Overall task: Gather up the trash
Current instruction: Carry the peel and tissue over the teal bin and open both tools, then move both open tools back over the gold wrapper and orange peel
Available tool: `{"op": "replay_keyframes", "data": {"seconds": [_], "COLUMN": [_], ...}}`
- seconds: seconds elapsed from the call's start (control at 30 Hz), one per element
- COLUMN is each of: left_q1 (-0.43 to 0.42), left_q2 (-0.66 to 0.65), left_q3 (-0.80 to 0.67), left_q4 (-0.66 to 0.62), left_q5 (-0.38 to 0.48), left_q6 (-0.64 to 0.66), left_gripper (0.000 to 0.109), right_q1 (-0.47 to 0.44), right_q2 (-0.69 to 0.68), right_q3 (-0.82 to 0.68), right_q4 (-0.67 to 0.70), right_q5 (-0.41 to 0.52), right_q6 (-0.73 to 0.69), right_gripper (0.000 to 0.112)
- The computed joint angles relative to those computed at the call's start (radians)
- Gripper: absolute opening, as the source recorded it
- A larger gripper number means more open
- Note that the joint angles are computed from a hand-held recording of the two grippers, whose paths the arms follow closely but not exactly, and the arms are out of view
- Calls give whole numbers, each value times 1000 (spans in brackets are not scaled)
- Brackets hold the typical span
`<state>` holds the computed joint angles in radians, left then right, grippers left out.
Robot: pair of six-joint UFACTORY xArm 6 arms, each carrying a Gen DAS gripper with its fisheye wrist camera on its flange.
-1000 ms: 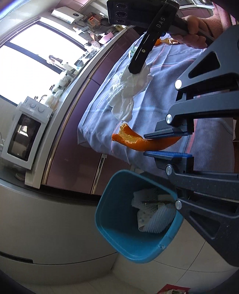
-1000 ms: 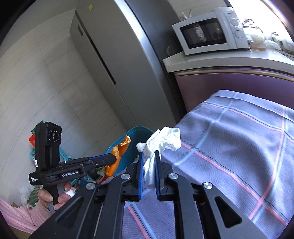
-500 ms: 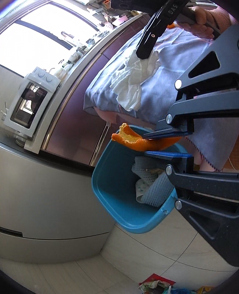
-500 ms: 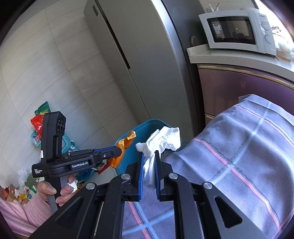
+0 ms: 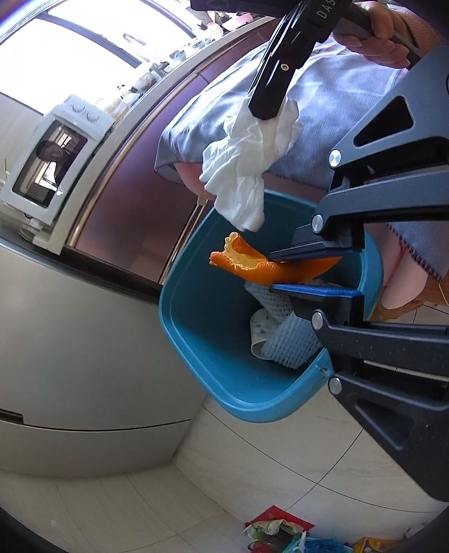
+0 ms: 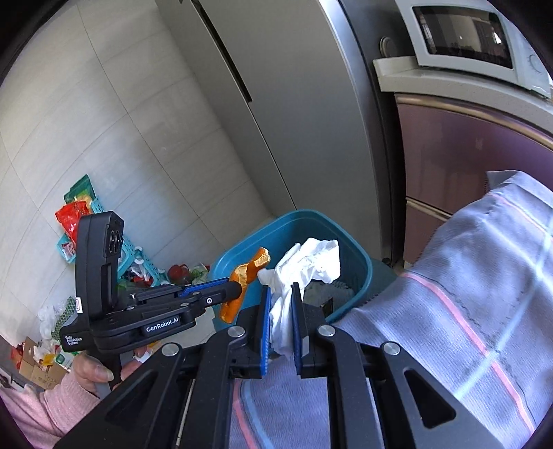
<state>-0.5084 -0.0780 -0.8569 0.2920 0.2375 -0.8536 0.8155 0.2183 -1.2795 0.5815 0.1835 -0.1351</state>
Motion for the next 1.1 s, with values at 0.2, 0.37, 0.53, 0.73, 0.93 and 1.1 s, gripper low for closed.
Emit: {"op": "replay_keyframes", "data": {"seconds": [0.2, 0.37, 0.53, 0.73, 0.93, 1.1], "left_q1": [12, 20, 20, 22, 17, -7], "left_q2": [43, 80, 94, 78, 38, 12], "left_q3": [-22, -42, -46, -26, -2, -8], "left_q4": [13, 19, 0, 6, 50, 136], "left_q5": [10, 0, -10, -29, -49, -63], "left_q6": [-20, -28, -23, -39, -69, -123], "left_gripper": [14, 11, 11, 11, 14, 26], "right_q1": [-11, -10, -17, -19, -20, -22], "right_q2": [73, 121, 169, 160, 99, 4], "right_q3": [-99, -162, -231, -214, -132, -24], "right_q4": [-19, -96, -143, -144, -112, -68], "right_q5": [97, 139, 186, 172, 138, 92], "right_q6": [17, 77, 119, 138, 123, 77], "right_gripper": [11, 11, 15, 21, 22, 23]}}
